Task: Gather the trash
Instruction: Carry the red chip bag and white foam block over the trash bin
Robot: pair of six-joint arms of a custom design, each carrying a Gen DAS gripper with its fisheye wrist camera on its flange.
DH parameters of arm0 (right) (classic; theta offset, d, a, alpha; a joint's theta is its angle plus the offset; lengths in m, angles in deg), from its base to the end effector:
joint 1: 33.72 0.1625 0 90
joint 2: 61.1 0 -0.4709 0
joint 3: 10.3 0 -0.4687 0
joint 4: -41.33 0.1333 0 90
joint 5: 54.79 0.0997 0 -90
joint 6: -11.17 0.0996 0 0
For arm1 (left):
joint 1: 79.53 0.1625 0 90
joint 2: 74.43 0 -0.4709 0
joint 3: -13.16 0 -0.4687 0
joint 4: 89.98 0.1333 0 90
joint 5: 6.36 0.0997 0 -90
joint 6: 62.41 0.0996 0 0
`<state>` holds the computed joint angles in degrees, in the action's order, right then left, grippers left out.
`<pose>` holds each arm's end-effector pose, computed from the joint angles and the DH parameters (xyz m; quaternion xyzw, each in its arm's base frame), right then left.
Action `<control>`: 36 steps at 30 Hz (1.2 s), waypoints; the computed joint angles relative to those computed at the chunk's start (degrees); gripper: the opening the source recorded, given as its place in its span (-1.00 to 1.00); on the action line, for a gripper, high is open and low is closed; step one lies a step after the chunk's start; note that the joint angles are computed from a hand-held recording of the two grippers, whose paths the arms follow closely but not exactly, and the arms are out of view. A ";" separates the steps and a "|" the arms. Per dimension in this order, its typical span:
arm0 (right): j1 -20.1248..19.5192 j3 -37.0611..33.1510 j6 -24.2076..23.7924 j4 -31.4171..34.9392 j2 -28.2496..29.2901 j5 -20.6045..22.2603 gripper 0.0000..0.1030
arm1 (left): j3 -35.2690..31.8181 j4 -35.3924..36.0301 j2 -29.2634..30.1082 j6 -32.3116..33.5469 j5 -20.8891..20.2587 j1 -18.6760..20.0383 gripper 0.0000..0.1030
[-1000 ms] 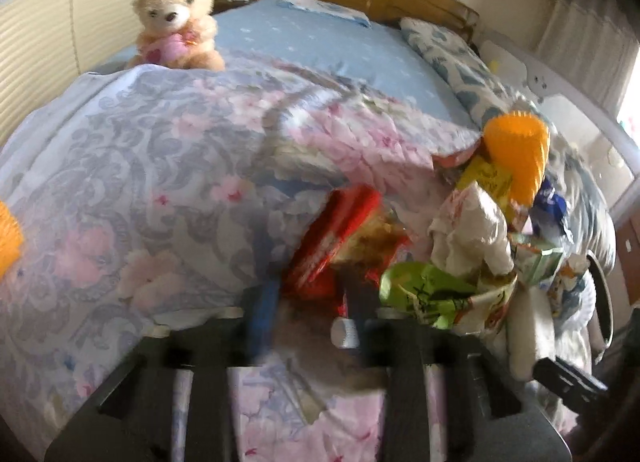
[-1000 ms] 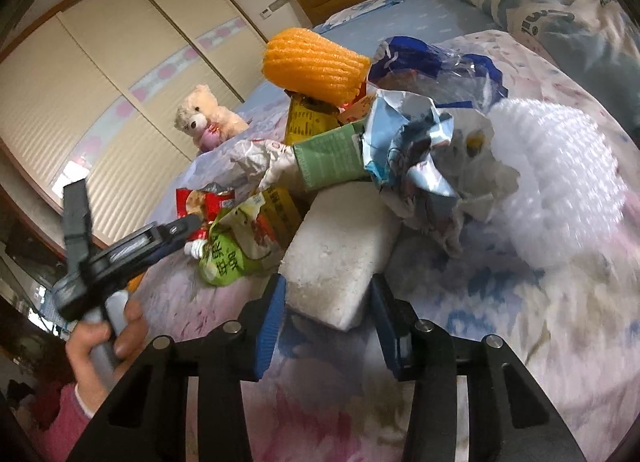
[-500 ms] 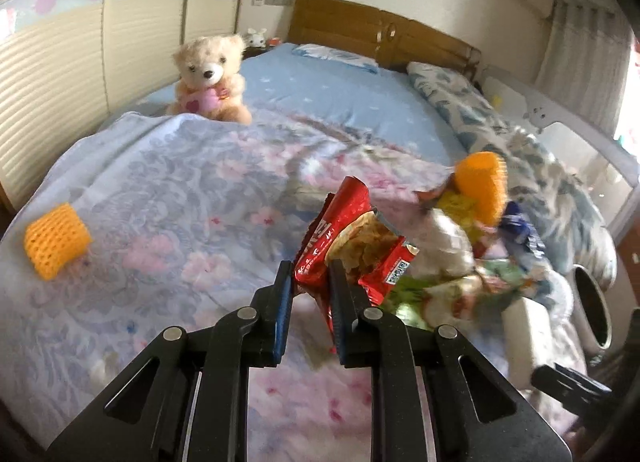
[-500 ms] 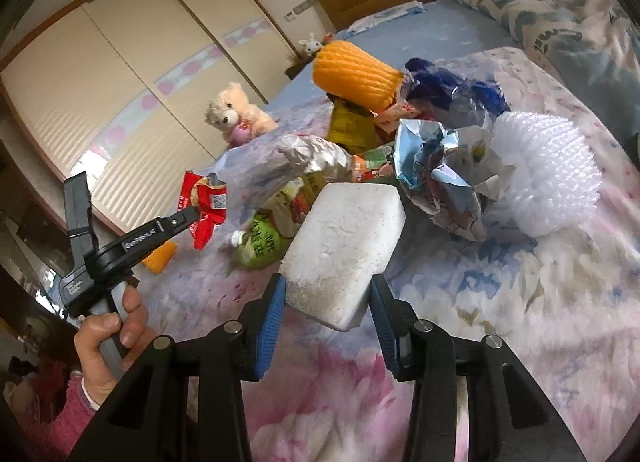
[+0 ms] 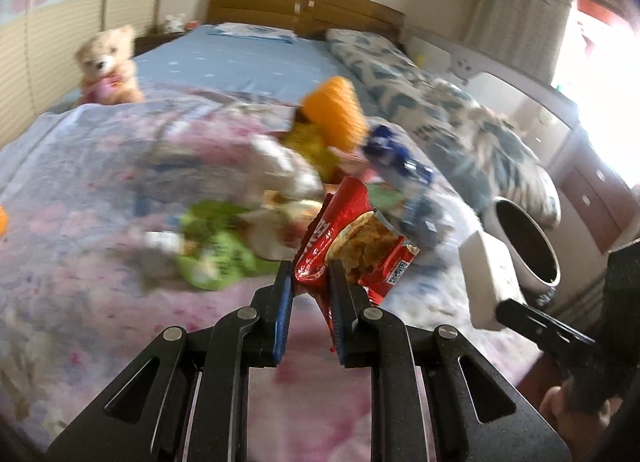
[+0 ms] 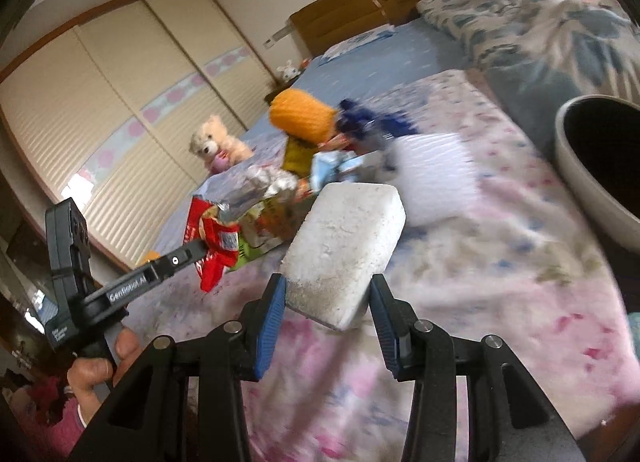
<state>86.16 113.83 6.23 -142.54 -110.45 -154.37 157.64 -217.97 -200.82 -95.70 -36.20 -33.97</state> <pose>0.3783 -0.4241 0.0073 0.2808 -0.9418 0.1791 0.0447 -0.0369 -0.3514 0.3834 -0.0034 0.8567 -0.4262 0.2906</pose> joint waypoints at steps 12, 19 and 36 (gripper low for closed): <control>-3.05 4.74 0.35 -3.58 -6.29 -4.01 -0.16 | -0.41 -10.19 10.50 5.72 -6.40 -1.32 -0.69; -4.68 6.12 -0.21 -5.06 -9.14 -5.93 -0.16 | -1.60 -15.39 16.90 9.14 -8.90 -1.79 -0.69; -9.07 6.02 -1.77 -3.92 -14.68 -9.12 -0.16 | -6.46 -25.22 31.22 15.93 -13.09 -1.67 -0.69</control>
<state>77.09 119.85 4.46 -146.46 -125.14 -163.49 151.18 -243.19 -169.60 -79.77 -49.29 -35.64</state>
